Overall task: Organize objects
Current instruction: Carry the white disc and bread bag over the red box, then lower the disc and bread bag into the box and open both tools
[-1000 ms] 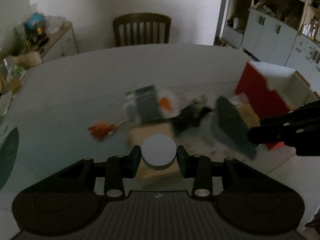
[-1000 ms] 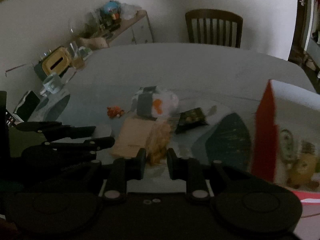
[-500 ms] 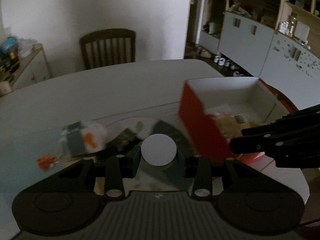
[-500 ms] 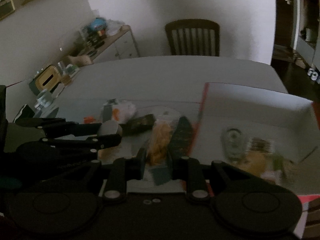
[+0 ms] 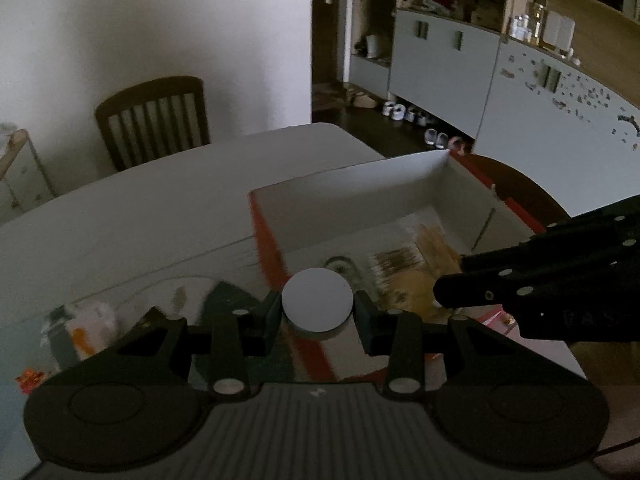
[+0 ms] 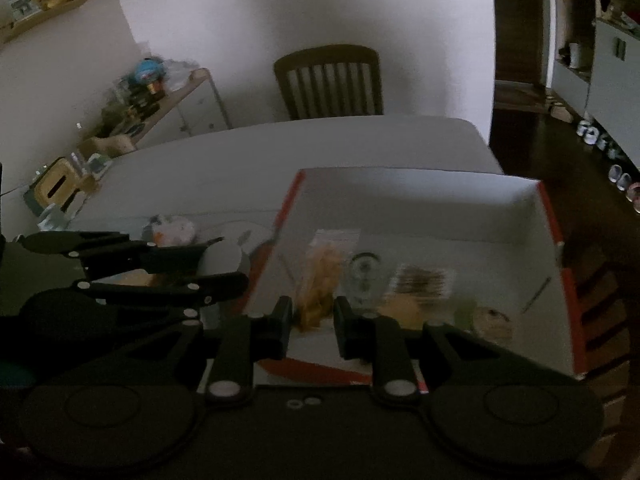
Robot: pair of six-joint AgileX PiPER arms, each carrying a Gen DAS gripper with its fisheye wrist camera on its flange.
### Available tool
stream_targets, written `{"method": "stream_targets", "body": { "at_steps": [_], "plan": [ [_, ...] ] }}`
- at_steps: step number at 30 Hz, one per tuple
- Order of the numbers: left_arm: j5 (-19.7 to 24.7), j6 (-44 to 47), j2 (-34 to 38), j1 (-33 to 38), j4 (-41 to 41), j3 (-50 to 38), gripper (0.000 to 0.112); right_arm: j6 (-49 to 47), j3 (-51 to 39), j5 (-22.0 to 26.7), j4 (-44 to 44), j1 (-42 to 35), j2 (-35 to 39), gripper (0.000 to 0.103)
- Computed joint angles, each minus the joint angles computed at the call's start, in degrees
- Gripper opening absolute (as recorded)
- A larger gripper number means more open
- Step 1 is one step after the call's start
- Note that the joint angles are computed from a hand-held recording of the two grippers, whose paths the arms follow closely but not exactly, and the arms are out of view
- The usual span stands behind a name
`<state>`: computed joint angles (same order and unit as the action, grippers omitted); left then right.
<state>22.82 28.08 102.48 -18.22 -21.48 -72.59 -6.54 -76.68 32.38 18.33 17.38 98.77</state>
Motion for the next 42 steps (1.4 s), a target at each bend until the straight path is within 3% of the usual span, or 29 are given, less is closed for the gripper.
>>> {"method": "stream_targets", "body": {
  "at_steps": [12,18,25,36,42],
  "plan": [
    [4.61,-9.57,11.23,-7.11,11.69,-13.63,0.038,-2.08,1.24,-0.89,-0.77,-7.04,1.94,0.021],
    [9.79,-16.76,18.91,-10.03,21.14,-23.39,0.038,-0.74,-0.63,-0.26,-3.24,-8.72,5.73,0.021],
    [19.69,-20.95,28.60,-10.74,25.87,-38.79,0.038,1.61,-4.44,1.35,-5.91,-8.61,10.73,0.021],
    [41.72,-20.81,44.95,-11.05,26.46,-67.25,0.038,1.95,-9.93,5.05,-6.98,-8.66,16.71,0.021],
    [44.25,-20.56,47.44,-11.18,26.53,-70.90,0.038,3.18,-11.46,6.59,-6.56,-8.77,18.62,0.022]
  ]
}}
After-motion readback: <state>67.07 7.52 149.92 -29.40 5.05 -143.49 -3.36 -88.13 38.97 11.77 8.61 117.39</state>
